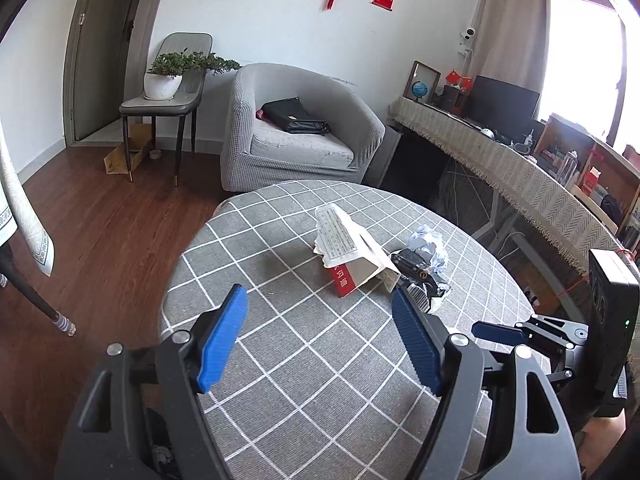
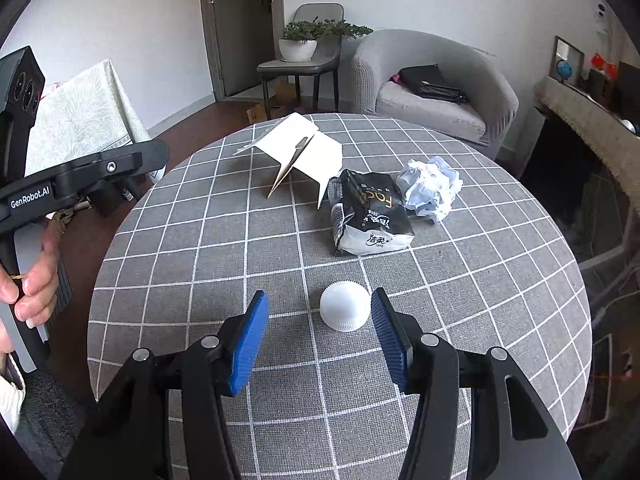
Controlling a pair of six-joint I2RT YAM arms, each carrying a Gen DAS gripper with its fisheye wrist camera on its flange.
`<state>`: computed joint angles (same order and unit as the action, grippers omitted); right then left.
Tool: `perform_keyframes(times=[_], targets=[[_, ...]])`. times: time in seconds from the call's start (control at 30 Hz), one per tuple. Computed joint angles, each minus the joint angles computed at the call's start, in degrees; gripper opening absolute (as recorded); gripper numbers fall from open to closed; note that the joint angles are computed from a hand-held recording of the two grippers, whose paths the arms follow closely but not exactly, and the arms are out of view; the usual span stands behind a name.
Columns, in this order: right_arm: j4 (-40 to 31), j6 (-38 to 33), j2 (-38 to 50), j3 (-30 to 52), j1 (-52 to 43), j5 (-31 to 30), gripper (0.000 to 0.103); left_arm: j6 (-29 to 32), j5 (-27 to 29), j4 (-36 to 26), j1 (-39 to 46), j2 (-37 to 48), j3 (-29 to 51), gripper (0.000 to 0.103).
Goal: Collect trash
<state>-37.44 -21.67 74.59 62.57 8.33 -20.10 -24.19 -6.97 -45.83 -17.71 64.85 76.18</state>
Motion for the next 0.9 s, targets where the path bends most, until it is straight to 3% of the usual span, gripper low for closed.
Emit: perform_keyframes(times=[0.33,0.57,0.9], targets=[[-0.6,-0.9,4.1,2.6,0.4,2.1,0.041,-2.8,0.1,3.0,-2.0,6.2,2.0,0.074],[-1.8,-3.7,7.0,4.8,-0.1,0.3,0.030,-6.3,5.3,5.9,0.1,10.6,2.5,0.062],[-4.7,-6.2,10.0,9.2,-2.0,-5.0,0.030,-11.4,10.7,11.2,2.6,14.4,2.5,0.052]])
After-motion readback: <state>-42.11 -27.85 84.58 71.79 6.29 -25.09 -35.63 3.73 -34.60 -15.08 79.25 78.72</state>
